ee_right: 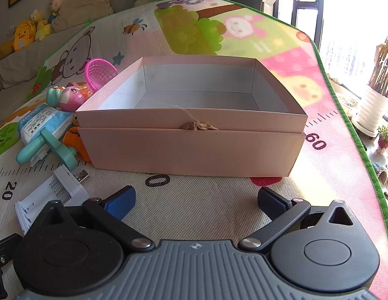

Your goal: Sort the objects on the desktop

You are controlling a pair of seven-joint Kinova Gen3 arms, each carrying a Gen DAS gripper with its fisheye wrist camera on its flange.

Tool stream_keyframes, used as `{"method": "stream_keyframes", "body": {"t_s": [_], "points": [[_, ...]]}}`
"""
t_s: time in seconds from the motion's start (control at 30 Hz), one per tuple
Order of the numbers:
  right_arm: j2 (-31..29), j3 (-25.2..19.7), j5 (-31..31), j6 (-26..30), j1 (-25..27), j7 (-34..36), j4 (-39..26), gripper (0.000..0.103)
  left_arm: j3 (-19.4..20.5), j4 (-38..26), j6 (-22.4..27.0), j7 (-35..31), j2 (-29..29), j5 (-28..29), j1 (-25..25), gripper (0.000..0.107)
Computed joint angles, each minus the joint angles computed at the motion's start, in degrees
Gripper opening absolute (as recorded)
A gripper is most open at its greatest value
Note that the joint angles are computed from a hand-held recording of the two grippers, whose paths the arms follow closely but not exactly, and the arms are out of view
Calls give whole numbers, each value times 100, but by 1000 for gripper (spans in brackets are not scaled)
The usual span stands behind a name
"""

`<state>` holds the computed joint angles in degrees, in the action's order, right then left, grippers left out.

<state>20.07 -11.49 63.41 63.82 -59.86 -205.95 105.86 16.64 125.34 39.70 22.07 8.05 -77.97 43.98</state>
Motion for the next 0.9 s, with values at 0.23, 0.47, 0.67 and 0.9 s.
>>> {"method": "stream_keyframes", "body": {"t_s": [0.23, 0.47, 0.67, 0.9], "points": [[6, 0, 2, -1, 3, 1, -4, 103, -3, -5, -28, -78, -17, 59, -20, 103], [-20, 48, 41, -100, -22, -88, 59, 103, -19, -80, -243, -673, -145, 509, -186, 103], [-275, -218, -284, -229, 120, 380, 140, 103, -64, -150, -532, -1616, -330, 1221, -354, 103], [-486, -349, -871, -78, -49, 756, 85, 103, -123, -337, -828, -2680, -476, 2169, -703, 103]]}}
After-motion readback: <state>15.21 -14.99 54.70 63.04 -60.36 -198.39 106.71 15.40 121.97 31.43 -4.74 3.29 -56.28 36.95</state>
